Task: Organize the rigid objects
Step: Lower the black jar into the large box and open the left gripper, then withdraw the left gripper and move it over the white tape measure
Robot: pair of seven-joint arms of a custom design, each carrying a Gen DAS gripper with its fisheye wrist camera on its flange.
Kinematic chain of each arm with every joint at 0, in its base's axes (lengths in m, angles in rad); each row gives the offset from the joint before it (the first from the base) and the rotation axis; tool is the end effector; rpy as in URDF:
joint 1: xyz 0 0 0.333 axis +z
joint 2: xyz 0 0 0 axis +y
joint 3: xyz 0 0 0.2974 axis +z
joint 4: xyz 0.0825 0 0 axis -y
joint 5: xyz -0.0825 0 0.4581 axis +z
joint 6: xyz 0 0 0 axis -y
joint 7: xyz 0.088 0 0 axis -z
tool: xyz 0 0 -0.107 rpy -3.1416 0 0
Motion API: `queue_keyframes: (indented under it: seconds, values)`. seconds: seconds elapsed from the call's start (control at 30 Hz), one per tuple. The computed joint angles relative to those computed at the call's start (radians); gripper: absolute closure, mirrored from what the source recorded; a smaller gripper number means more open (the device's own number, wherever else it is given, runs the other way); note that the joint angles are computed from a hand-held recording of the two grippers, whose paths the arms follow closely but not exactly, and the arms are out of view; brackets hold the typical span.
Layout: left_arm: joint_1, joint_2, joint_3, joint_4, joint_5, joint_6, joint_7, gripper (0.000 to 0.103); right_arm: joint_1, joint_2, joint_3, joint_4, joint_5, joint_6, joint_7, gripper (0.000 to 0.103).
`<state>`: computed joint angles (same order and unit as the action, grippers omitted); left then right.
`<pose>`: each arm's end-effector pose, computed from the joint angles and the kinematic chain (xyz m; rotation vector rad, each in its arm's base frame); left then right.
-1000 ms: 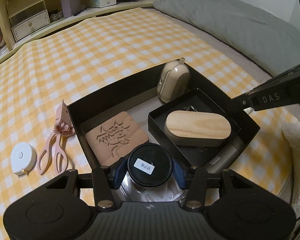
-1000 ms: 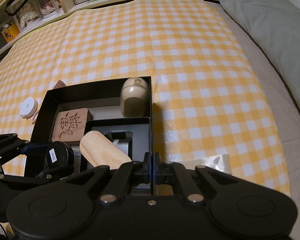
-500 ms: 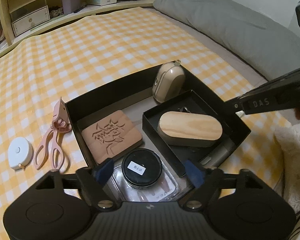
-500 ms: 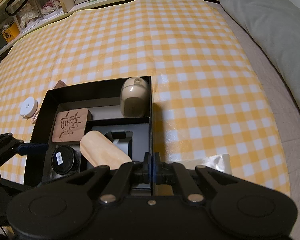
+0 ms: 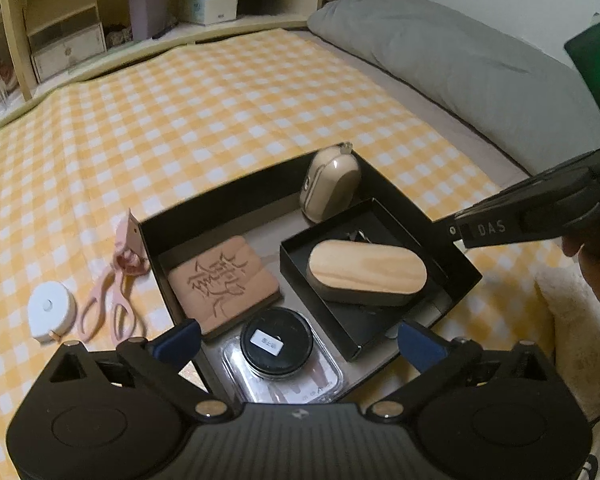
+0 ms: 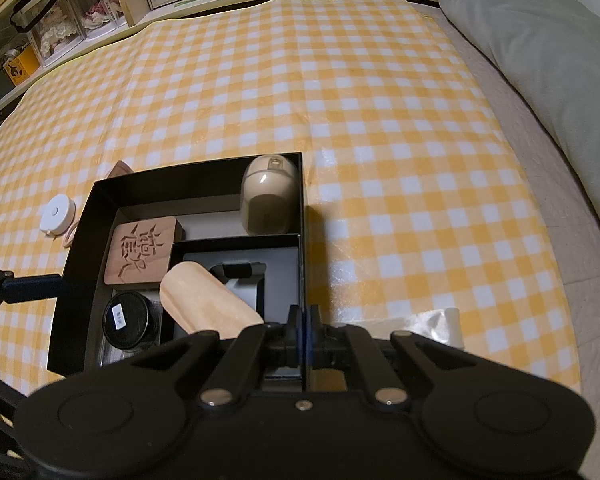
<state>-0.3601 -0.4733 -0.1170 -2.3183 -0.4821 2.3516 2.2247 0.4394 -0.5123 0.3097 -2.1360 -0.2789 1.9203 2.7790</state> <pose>0.4670 -0.2535 0.5393 -0.9704 2.6898 -0.8878 0.3716 0.3489 0.6063 -1.5046 2.3086 -0.5195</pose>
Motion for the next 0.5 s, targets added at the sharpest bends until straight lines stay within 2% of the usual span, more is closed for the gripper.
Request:
queue_keyframes:
  seconds: [0.5]
  values:
    - [-0.006, -0.033, 0.032, 0.044, -0.06, 0.055, 0.001, 0.0, 0.001, 0.002, 0.0, 0.002, -0.001, -0.001, 0.0, 0.101]
